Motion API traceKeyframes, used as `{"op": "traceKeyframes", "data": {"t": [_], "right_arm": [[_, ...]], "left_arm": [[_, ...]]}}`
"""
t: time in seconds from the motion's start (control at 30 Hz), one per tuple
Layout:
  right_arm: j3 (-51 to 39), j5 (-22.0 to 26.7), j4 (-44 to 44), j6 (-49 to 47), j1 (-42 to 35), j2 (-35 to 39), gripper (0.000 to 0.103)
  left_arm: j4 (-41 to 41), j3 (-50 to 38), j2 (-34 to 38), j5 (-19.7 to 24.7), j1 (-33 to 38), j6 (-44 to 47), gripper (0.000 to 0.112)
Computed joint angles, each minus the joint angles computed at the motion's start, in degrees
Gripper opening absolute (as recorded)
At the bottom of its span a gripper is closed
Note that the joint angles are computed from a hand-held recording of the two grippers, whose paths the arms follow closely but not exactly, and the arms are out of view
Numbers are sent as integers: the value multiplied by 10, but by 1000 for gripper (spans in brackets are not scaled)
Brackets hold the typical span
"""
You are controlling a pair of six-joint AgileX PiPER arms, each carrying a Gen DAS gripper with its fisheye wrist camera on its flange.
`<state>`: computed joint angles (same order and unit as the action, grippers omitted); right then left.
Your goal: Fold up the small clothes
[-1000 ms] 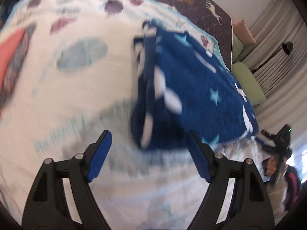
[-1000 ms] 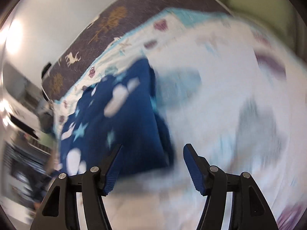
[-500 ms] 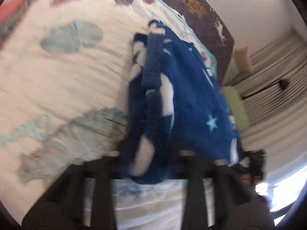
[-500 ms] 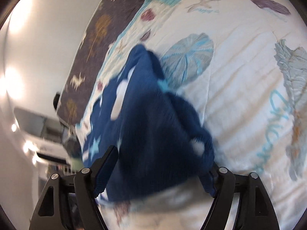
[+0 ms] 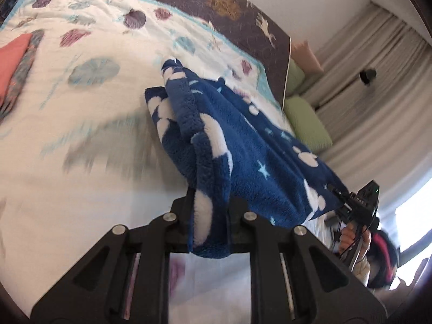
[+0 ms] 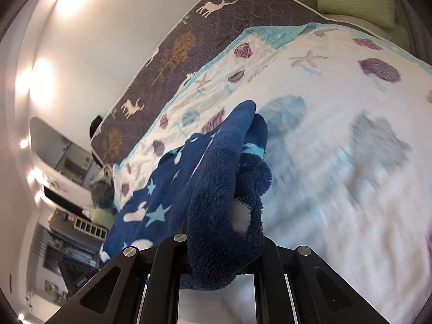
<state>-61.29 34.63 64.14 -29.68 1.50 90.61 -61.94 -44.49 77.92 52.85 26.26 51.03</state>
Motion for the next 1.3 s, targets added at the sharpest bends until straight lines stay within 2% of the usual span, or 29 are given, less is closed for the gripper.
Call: {"op": "traceKeyframes", "data": {"t": [0.17,0.27,0.33,0.4,0.47,0.53,0.63,0.67,0.7,0.73,0.8,0.87,0.93,0.97,1.0,1.03,1.07,1.13,1.2,1.3], "right_arm": [[215,29,0,1,-40,-165,11],[271,44,-18,21,-59,-218,11],[274,48,-46,35,-60,-237,11],[256,46,-125,84,-48,-230,18],[232,47,-221,183,-35,-217,35],[208,63,-290,257,-47,-217,42],[160,64,-445,412,-46,-241,46],[137,63,-479,440,-49,-241,47],[114,56,-489,450,-50,-238,48],[88,43,-477,438,-47,-226,52],[32,35,-399,349,-38,-176,59],[-68,61,-375,305,5,-81,61],[-183,100,-382,300,49,25,61],[-240,101,-369,287,70,82,61],[-298,126,-369,291,80,132,61],[-355,150,-367,297,91,179,61],[-412,164,-365,306,101,230,61],[-518,225,-388,338,119,301,61],[-623,273,-410,364,127,377,61],[-692,296,-386,365,119,442,61]], "left_arm": [[65,114,-99,72,84,-13,18],[103,144,-150,106,112,-26,18],[126,146,-173,116,115,-20,19],[165,139,-186,93,99,-53,22],[208,132,-214,72,99,-89,22],[225,113,-249,66,127,-99,23],[192,57,-262,48,145,-85,43],[183,45,-257,32,128,-85,56],[172,25,-241,2,89,-86,64],[172,2,-213,-40,31,-94,65],[205,-46,-135,-120,-76,-136,65],[240,-120,-38,-139,-160,-178,65],[301,-213,77,-167,-243,-268,65],[335,-256,118,-151,-260,-294,65],[363,-309,173,-150,-282,-341,65],[395,-348,206,-127,-294,-365,65],[409,-386,243,-112,-298,-388,65],[411,-449,304,-84,-296,-420,65],[379,-493,350,-58,-277,-432,65],[281,-538,410,-22,-242,-411,65]]}}
